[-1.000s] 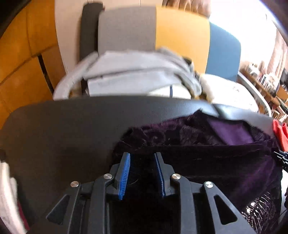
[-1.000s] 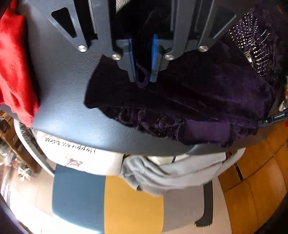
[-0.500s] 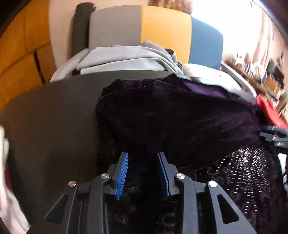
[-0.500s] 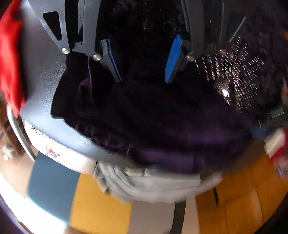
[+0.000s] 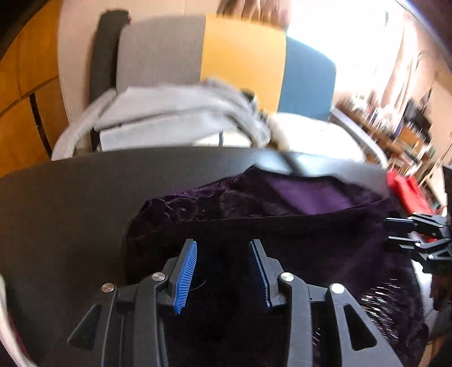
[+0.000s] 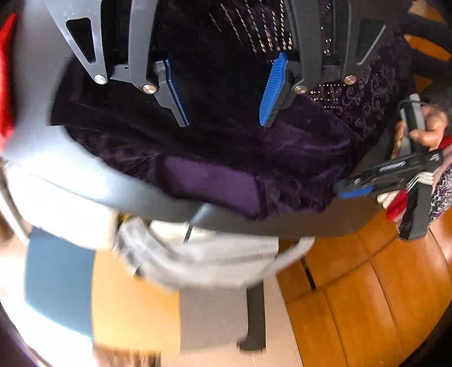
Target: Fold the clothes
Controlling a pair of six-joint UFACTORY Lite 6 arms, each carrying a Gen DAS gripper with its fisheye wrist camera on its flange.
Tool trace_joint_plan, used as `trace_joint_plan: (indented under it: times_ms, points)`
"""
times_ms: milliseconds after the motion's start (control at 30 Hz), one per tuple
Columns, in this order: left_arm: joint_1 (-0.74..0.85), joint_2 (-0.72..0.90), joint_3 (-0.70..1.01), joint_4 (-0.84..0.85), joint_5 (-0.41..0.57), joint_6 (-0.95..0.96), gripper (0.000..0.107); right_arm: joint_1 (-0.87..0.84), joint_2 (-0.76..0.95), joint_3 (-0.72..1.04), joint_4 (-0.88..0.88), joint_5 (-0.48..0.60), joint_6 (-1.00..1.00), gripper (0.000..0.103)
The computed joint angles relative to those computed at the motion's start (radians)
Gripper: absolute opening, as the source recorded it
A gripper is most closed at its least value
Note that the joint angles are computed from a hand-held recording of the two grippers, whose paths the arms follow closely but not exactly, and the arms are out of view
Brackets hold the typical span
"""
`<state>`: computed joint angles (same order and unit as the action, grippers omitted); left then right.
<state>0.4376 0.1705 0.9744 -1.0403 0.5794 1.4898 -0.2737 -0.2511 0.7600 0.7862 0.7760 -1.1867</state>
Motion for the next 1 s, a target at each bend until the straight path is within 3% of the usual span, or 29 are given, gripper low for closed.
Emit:
trace_joint_plan:
  times_ms: [67,133,233,300,367,500,600,733,833,867,1000]
  points:
    - [-0.047,0.107,0.068,0.004,-0.099,-0.032,0.039,0.056,0.065,-0.01,-0.036,-0.136,0.057,0.052]
    - [-0.024,0.146,0.07,-0.122,-0.095,0.08,0.041,0.054,0.131,-0.017,0.048,-0.231,-0.005,0.052]
    - [0.018,0.206,0.073,-0.317,-0.06,0.263,0.041,-0.003,0.13,-0.085,0.344,-0.249,-0.309,0.054]
    - [0.027,0.224,0.085,-0.324,-0.044,0.266,0.041,-0.011,0.118,-0.108,0.408,-0.249,-0.393,0.057]
    - [0.03,0.229,0.089,-0.319,-0.038,0.263,0.041,-0.033,0.123,-0.102,0.401,-0.216,-0.399,0.061]
    - [0.01,0.167,0.077,-0.191,-0.073,0.11,0.042,-0.019,0.106,-0.095,0.3,-0.196,-0.344,0.078]
    - [0.075,0.041,-0.019,-0.19,-0.011,0.127,0.043,0.086,0.072,-0.106,0.188,-0.261,-0.224,0.079]
    - [0.159,-0.136,-0.202,-0.184,0.067,0.3,0.044,-0.024,-0.076,-0.159,0.047,-0.114,-0.161,0.079]
    - [0.149,-0.175,-0.33,-0.197,-0.028,0.432,0.046,-0.184,-0.171,-0.202,-0.016,0.033,-0.191,0.081]
    - [0.169,-0.169,-0.354,-0.245,-0.023,0.48,0.047,-0.239,-0.159,-0.227,-0.039,0.034,-0.214,0.081]
    - [0.221,-0.131,-0.348,-0.255,0.035,0.483,0.049,-0.488,-0.159,-0.327,0.103,0.139,-0.568,0.082]
